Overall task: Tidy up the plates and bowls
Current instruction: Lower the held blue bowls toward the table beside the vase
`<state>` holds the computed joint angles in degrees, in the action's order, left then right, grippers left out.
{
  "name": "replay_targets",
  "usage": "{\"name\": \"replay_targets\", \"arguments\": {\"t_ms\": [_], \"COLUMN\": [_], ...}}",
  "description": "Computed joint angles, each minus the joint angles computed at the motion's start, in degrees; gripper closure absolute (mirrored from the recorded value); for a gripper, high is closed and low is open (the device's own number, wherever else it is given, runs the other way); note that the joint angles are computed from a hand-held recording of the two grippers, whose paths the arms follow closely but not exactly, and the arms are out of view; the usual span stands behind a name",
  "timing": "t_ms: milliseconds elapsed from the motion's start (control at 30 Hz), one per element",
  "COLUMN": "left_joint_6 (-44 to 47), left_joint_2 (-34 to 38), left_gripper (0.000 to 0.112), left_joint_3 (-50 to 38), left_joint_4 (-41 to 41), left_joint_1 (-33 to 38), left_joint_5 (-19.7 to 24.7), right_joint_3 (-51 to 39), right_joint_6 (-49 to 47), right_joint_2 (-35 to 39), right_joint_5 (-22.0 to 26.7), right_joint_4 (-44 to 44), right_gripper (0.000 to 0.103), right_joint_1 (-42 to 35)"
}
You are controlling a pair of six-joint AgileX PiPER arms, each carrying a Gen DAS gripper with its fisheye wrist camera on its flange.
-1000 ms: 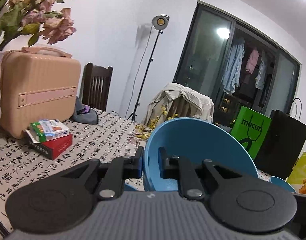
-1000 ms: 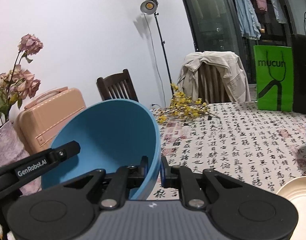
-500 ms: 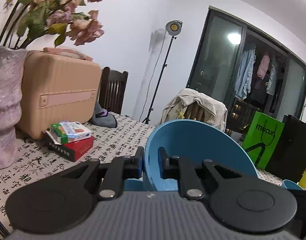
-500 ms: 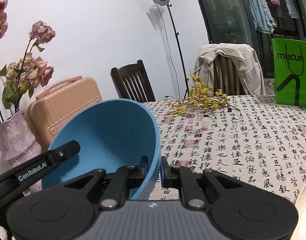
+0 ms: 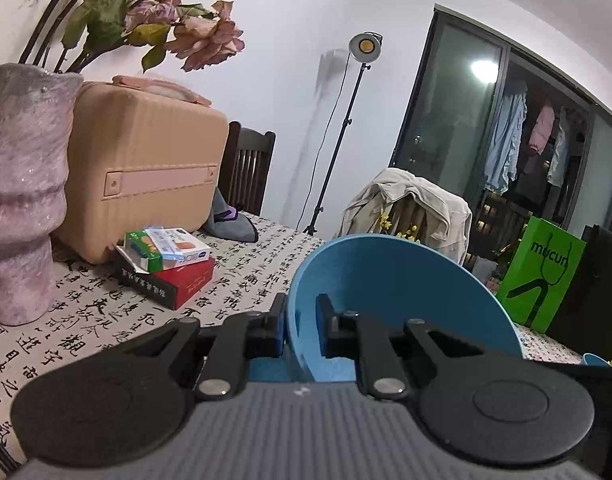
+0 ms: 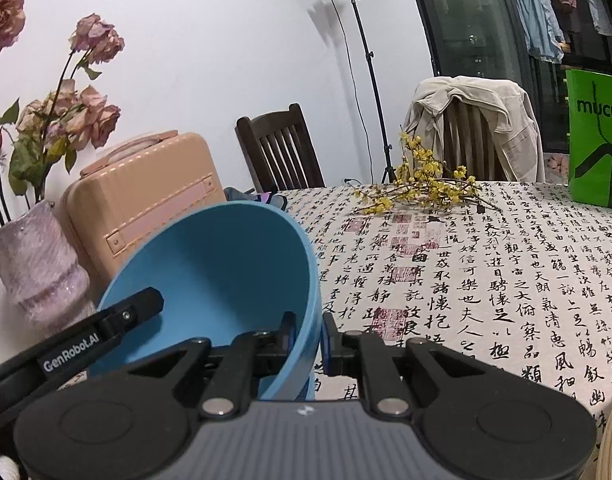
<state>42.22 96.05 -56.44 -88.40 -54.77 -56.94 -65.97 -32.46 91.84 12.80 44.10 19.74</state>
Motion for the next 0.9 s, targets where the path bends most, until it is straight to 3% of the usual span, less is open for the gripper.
{"name": "replay_targets", "arguments": {"t_ms": [500,900], "left_joint_6": [-0.79,-0.25], "left_joint_2": [0.88,1.84], "left_gripper": [0.097,0.097], "left_joint_3": [1.12,1.02], "left_joint_4": [-0.70,-1.44], "left_joint_1": [0.73,1.50], "left_joint_5": [0.38,1.00], "right_joint_3": [-1.07,-1.62], "right_joint_6": [4.32,12.66], "right_joint_2": [2.37,3.73], "right_joint_5": [-0.14,-1.35], "right_joint_4": [-5.37,-16.01], "right_gripper": [0.091,0.091], "right_joint_1": [1.37,3.02]}}
